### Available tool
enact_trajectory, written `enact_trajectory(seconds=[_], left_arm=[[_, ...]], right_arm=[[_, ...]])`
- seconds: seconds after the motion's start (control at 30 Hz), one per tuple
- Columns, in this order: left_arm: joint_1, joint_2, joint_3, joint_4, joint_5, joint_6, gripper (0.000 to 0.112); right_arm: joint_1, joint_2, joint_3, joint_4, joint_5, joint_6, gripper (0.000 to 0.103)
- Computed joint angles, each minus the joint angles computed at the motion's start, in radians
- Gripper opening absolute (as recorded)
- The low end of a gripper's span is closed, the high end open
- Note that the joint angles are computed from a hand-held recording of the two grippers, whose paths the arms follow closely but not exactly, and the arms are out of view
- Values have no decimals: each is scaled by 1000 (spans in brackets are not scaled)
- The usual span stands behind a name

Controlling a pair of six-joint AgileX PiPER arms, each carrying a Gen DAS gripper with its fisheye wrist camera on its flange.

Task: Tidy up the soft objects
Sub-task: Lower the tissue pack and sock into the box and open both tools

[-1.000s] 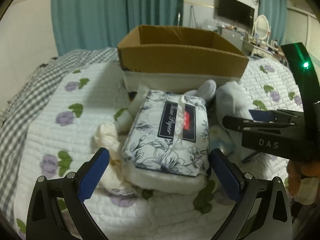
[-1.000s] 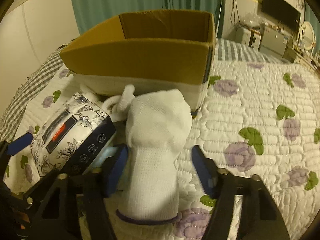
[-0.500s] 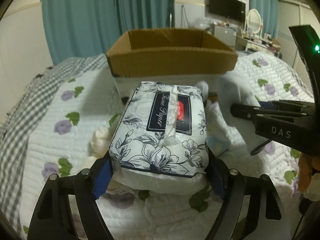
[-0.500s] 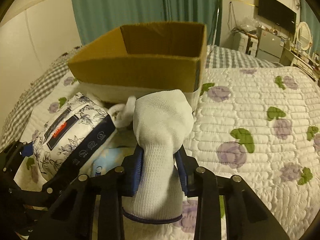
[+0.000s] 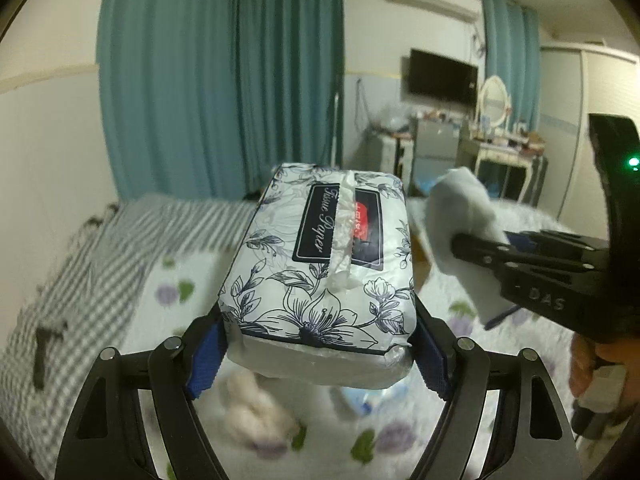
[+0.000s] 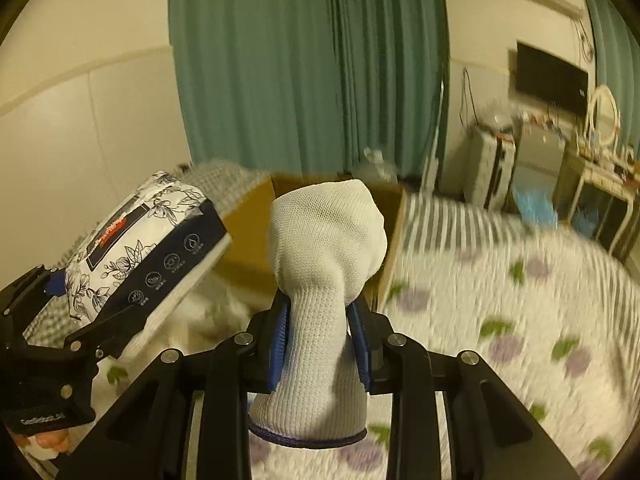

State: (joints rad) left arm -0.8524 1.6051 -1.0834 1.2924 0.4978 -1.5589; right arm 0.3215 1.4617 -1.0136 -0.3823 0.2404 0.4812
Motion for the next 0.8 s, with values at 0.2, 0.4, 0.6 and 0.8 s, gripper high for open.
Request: enact_trajectory(seconds=[0.2, 0.4, 0.6, 0.8], left_arm=[[102, 166, -303, -209, -29, 326, 79], [169, 472, -684, -454, 43, 624, 79], [213, 689, -931, -640, 116, 833, 83], [199, 716, -947, -586, 150, 793, 94]], right_arm=[[-68, 143, -291, 362, 64, -421, 28], [-146, 454, -668, 531, 202, -577, 28], [-176, 666, -883, 577, 274, -623, 28], [-177, 671, -808, 657, 173, -701, 70]])
